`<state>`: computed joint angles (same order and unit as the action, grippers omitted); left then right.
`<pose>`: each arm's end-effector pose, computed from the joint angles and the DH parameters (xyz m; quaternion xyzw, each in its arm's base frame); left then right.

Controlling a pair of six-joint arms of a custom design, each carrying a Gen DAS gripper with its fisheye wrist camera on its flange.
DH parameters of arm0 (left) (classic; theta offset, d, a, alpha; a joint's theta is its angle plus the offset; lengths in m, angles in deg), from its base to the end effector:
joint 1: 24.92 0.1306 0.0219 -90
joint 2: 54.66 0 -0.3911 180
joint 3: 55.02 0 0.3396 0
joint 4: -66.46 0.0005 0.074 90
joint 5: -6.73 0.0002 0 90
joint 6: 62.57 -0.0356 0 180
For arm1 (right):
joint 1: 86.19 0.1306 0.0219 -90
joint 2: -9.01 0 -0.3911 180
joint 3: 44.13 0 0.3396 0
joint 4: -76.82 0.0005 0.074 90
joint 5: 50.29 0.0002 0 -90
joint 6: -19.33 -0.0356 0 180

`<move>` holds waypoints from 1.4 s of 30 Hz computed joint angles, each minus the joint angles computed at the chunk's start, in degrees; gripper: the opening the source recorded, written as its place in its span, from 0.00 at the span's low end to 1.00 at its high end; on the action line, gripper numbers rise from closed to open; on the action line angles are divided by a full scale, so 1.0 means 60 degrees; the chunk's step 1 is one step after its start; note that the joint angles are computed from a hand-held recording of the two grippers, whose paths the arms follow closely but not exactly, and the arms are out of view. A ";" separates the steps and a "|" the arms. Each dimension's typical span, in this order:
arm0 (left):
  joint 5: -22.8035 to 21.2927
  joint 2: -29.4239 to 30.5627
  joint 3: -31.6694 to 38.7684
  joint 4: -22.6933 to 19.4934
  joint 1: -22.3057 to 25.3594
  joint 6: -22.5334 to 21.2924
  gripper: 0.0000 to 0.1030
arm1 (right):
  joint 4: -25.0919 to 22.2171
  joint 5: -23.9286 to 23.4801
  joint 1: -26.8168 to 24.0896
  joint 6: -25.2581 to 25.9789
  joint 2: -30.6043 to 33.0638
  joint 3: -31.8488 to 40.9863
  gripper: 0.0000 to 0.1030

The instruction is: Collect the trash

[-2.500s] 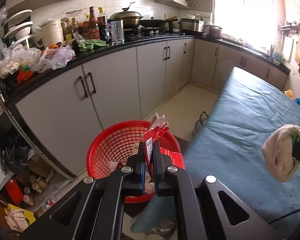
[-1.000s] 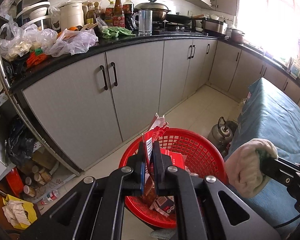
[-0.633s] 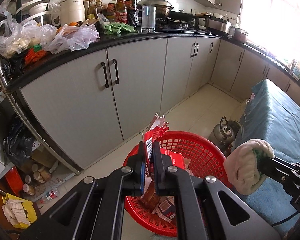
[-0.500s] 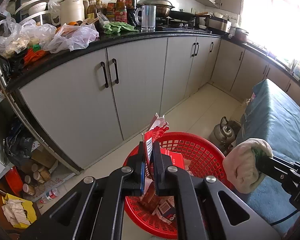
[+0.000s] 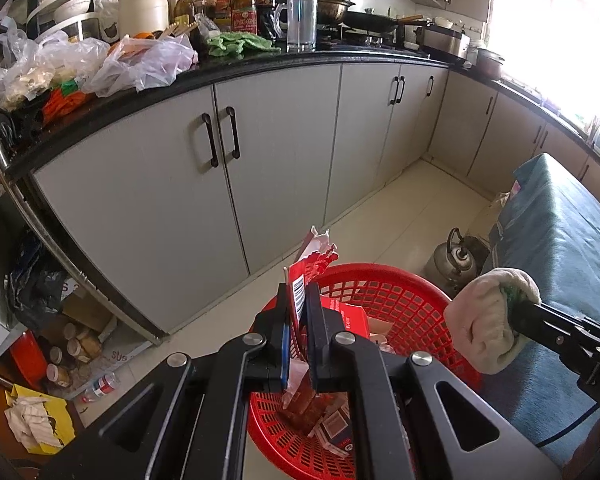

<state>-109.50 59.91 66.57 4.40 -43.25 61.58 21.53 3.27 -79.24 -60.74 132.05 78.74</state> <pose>0.5574 -0.1686 0.4409 -0.1953 0.9107 0.0648 0.3581 0.6256 0.0971 0.3728 -0.2249 0.8836 0.2911 0.2897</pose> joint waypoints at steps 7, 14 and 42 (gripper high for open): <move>0.0222 0.0202 0.0057 -0.0043 0.0082 0.0192 0.06 | -0.0441 -0.0075 0.0016 0.0114 0.0251 0.0356 0.16; 0.0370 0.0186 -0.0082 0.0068 0.0135 0.0230 0.06 | -0.0786 0.0029 0.0092 0.0252 0.0414 0.0625 0.17; -0.0976 -0.0937 -0.1009 0.0396 -0.0411 0.0456 0.71 | 0.1241 0.0371 0.0068 -0.0040 -0.0533 -0.0948 0.48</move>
